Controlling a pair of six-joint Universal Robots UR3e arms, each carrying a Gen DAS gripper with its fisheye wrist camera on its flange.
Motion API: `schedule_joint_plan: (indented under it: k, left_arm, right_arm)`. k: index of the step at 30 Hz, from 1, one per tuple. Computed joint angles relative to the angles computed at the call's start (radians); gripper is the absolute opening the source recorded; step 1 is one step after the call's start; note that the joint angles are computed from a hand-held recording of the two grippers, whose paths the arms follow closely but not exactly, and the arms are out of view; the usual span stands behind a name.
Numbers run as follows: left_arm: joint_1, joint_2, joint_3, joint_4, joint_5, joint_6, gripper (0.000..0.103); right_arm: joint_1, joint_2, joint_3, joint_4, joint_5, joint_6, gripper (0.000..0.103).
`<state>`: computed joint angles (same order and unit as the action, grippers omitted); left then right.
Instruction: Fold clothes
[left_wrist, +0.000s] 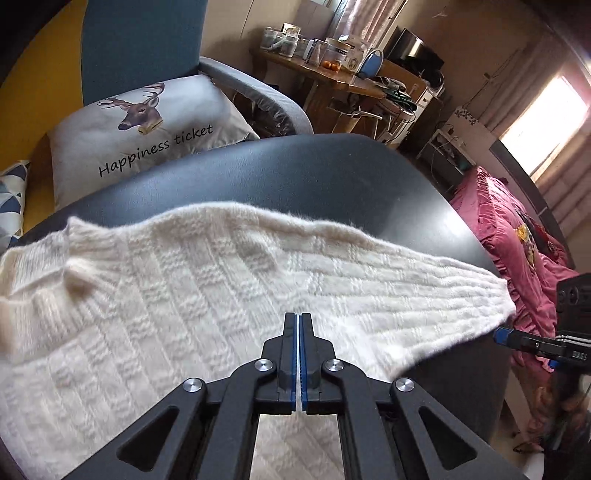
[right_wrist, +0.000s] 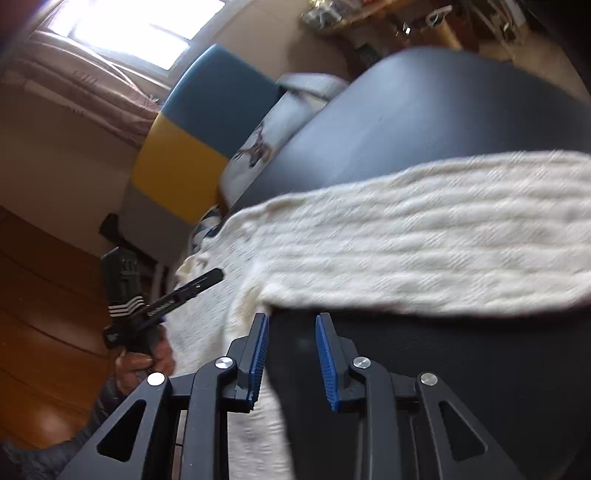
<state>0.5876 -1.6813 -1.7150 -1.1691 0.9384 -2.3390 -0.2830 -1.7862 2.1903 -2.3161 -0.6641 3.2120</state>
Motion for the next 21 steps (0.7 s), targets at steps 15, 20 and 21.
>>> schedule_joint_plan:
  k: [15,20,21]
  left_arm:
    - [0.262,0.247,-0.306,-0.166,-0.032,0.28,0.008]
    - [0.3,0.214,-0.287,-0.237,-0.063,0.315,0.008]
    - [0.304,0.207,-0.283,-0.246,-0.068,0.32,0.008]
  right_arm:
    - [0.386,0.561,-0.094,-0.934,-0.276,0.849,0.025]
    - [0.409,0.576,-0.146,-0.9,-0.324,0.821,0.025]
    - [0.435,0.579,-0.198,-0.835,-0.36,0.763,0.023]
